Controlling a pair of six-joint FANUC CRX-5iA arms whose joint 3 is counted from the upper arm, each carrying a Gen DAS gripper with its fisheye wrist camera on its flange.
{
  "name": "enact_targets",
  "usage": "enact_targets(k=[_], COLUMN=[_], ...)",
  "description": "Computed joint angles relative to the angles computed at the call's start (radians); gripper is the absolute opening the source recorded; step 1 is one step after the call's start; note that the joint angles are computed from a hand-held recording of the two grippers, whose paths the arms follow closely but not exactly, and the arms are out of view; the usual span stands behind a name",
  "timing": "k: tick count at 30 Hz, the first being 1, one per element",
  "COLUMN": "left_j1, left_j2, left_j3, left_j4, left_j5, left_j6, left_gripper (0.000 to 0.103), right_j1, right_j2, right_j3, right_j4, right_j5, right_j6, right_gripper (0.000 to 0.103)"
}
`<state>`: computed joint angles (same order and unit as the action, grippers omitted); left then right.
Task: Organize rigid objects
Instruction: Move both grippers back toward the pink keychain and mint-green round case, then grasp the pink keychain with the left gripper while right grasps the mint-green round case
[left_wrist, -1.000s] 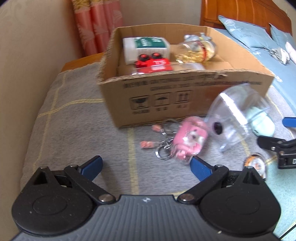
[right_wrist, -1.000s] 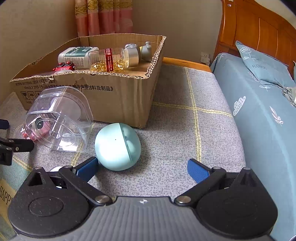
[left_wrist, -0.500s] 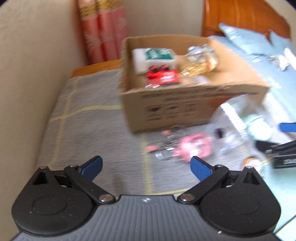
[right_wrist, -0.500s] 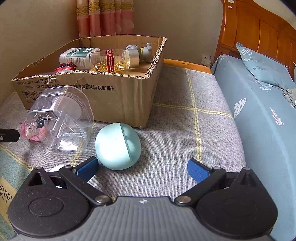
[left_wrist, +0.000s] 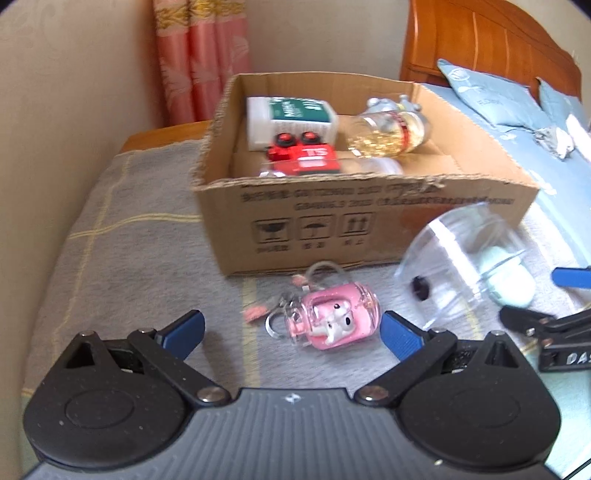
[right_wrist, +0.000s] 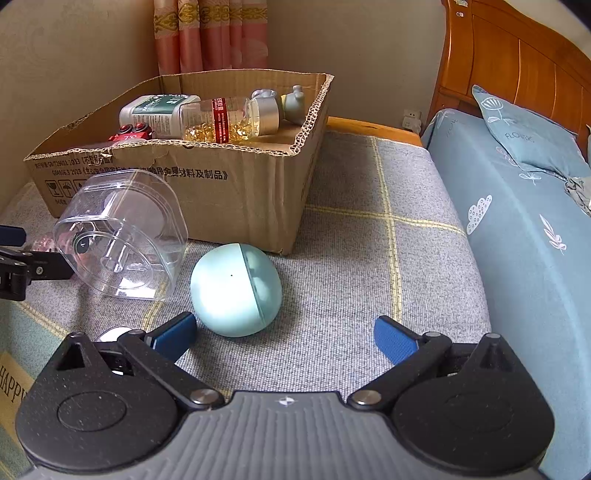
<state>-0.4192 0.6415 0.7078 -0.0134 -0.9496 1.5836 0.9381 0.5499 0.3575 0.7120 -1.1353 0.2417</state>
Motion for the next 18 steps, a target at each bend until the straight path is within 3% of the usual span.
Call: enact_targets(k=[11,18], left_j1=[-0.005,-0.008], left_j2=[0.013,-0.015], left_j3=[0.013,-0.049], left_j4=[-0.032,-0.046], left_j5=[-0.03,0.045], left_j6=[0.05,0.093], left_gripper=[0.102,0.102], right_j1=[0.0,0.001], right_j2=[-0.002,-0.006], right_j3=[-0.006,-0.017], right_j4=[0.004,0.013], right_j5=[0.007,0.016], right_j6=[-0.001,-0.007], right_gripper=[0.103,0.103])
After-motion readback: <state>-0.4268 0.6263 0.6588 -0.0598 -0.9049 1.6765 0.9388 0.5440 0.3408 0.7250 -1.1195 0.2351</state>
